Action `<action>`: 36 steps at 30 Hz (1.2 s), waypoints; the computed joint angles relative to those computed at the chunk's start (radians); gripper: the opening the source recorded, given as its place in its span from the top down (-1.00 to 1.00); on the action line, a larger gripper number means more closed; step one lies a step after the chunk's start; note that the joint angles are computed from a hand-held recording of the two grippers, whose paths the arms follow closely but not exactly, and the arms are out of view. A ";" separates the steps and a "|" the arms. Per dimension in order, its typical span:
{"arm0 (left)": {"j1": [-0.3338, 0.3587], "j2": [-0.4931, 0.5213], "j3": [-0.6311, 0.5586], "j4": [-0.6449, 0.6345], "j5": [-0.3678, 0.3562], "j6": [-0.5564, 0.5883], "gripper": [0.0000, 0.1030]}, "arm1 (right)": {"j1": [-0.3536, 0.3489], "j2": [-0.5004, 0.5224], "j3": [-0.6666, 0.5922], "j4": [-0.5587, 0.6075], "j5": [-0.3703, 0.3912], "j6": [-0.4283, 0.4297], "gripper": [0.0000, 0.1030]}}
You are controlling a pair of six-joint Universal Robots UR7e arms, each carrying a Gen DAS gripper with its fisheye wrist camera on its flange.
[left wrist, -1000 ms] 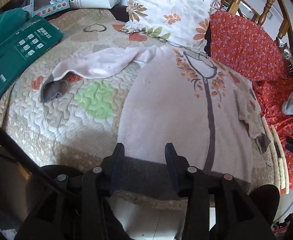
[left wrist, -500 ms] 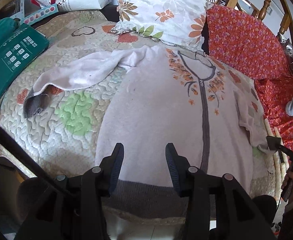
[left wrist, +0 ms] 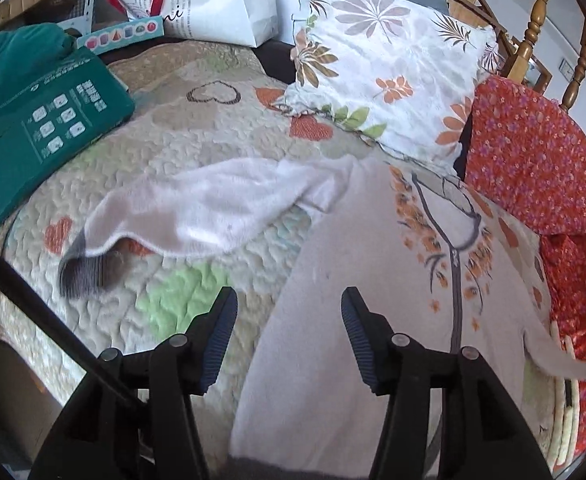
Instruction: Fold small clothes
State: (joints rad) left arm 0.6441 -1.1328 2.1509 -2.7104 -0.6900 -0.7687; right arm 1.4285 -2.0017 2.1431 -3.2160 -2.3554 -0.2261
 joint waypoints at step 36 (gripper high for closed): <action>0.282 -0.292 0.097 -0.081 0.291 -0.360 -0.19 | 0.399 1.158 -0.410 0.397 0.325 0.032 0.77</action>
